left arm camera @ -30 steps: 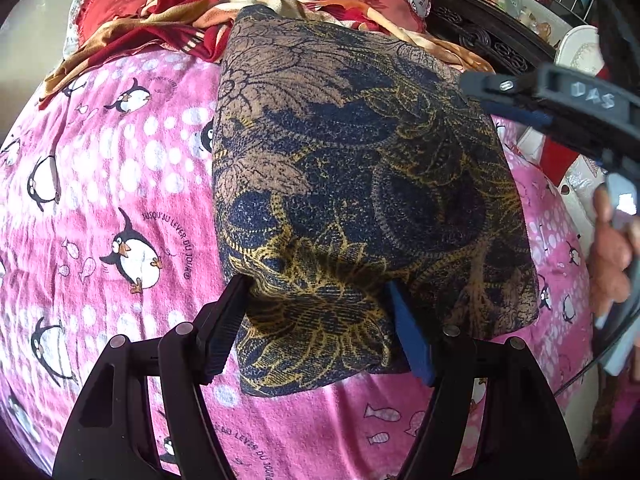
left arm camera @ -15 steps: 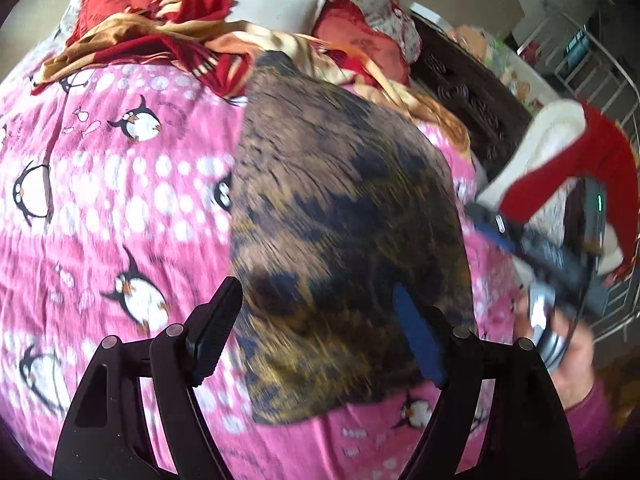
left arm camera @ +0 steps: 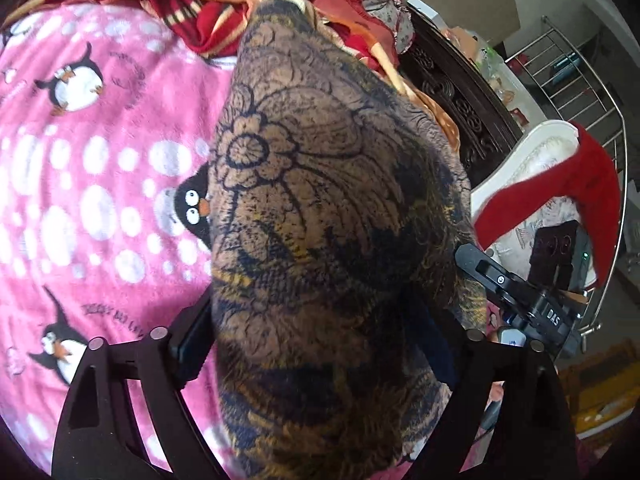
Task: Fold small clothes
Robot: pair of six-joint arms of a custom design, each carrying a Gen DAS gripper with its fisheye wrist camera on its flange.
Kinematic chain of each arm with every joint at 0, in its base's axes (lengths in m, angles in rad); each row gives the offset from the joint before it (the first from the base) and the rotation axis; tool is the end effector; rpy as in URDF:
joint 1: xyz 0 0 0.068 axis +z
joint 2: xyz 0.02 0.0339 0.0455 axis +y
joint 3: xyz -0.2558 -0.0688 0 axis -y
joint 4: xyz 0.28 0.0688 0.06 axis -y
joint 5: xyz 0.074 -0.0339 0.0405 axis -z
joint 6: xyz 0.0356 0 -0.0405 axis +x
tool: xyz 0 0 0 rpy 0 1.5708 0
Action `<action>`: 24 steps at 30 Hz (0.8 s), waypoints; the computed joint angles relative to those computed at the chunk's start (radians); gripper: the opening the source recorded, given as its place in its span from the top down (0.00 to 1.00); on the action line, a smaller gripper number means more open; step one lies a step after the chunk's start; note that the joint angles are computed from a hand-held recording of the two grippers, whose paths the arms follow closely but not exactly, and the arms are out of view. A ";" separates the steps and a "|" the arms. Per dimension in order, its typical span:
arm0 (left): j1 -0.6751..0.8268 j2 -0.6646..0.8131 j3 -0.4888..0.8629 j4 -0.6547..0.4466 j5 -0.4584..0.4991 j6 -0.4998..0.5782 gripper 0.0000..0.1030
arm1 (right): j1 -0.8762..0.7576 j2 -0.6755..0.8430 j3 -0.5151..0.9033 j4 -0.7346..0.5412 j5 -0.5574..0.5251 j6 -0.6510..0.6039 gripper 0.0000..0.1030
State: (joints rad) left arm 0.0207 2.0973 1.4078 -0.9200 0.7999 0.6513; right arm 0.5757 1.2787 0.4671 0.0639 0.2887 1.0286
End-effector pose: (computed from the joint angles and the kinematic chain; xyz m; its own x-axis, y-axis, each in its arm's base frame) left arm 0.3994 -0.0173 0.1041 -0.8201 0.4055 -0.4037 0.5721 0.5661 -0.5935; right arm 0.2252 0.1341 0.1231 -0.5914 0.5951 -0.5442 0.3096 0.7907 0.5282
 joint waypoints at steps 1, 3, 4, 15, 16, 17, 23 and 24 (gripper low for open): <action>0.001 -0.002 -0.007 0.005 0.007 -0.001 0.12 | -0.003 0.008 0.005 0.000 -0.001 0.004 0.14; -0.008 -0.015 -0.017 0.014 0.000 0.008 0.15 | 0.000 0.019 0.025 -0.022 0.006 -0.005 0.50; -0.010 -0.031 -0.029 0.017 -0.002 0.016 0.20 | 0.009 0.016 0.042 -0.043 0.015 -0.018 0.55; 0.204 -0.217 -0.046 -0.334 0.022 0.373 0.61 | 0.231 -0.073 0.224 -0.276 0.105 0.069 0.74; 0.243 -0.222 -0.039 -0.381 0.005 0.414 0.61 | 0.276 -0.047 0.264 -0.303 0.114 0.097 0.74; 0.287 -0.222 -0.034 -0.430 -0.012 0.464 0.61 | 0.306 -0.033 0.283 -0.313 0.121 0.113 0.74; 0.493 -0.283 -0.180 -0.372 -0.207 0.594 0.61 | 0.486 0.171 0.341 -0.251 0.127 0.288 0.66; 0.508 -0.289 -0.219 -0.311 -0.253 0.583 0.61 | 0.499 0.220 0.355 -0.262 0.108 0.320 0.60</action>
State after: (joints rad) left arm 0.5284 1.8080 1.1890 -1.2311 0.5470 1.2343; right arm 1.0742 1.4987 0.8226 -0.1985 0.3971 1.3491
